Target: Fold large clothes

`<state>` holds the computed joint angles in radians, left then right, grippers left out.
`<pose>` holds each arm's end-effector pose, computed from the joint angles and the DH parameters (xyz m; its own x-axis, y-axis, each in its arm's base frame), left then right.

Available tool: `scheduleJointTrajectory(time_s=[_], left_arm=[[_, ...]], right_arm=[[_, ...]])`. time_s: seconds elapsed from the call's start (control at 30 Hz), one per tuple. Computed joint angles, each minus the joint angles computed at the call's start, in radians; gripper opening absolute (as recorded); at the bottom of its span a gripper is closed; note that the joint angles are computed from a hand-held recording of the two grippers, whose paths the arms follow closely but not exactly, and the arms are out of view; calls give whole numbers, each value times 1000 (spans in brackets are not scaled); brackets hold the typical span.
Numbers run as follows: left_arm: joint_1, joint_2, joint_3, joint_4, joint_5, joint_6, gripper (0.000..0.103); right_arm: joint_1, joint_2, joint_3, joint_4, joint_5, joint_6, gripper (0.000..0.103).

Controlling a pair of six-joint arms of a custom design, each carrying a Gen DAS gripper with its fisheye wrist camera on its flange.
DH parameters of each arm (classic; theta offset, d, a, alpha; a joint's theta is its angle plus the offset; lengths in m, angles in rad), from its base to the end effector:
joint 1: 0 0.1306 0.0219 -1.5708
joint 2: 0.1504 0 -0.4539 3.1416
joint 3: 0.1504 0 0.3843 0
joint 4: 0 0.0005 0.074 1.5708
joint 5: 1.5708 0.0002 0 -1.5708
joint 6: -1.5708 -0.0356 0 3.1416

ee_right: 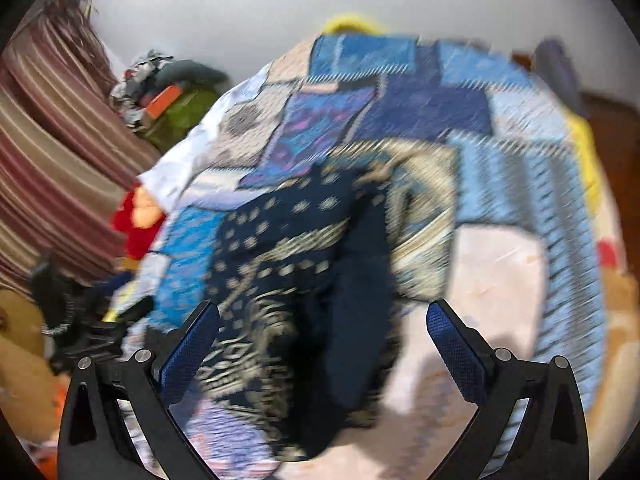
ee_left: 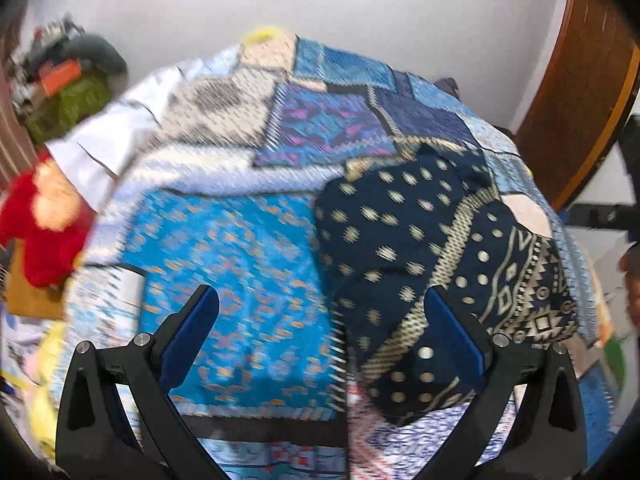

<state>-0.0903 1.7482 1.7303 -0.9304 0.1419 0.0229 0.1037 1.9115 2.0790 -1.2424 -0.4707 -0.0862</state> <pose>0.6128 -0.0610 0.4646 -0.8128 0.0508 -0.5803 0.1528 0.9799 -0.1282 0.6598 0.0844 0.5018 -0.8980 -0.0163 -0.4397 -0.2304 0.8688 0.4384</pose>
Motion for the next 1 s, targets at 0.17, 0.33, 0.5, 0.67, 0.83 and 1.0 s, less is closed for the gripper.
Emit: scheduleJointTrajectory(time_s=[0.17,0.33,0.5,0.67,0.83,1.0], left_arm=[[-4,104,60,-110,146,54,103],[24,197,112,-101,364,200,103],[19,261,162,-91,474,228,103],[22,296,196,-88,539,253,103],[15,294,208,-84,523,266,92],[-3,245,192,-87,438,178,78]], right_arm=[[25,65,7,-72,17,-2,103],[14,137,24,-115,-57,-5,103],[20,185,82,-141,-106,70,103],[28,220,104,-93,-170,27,103],[35,205,75,-33,-146,-5,79],[54,166,40,-17,-132,-3,49]])
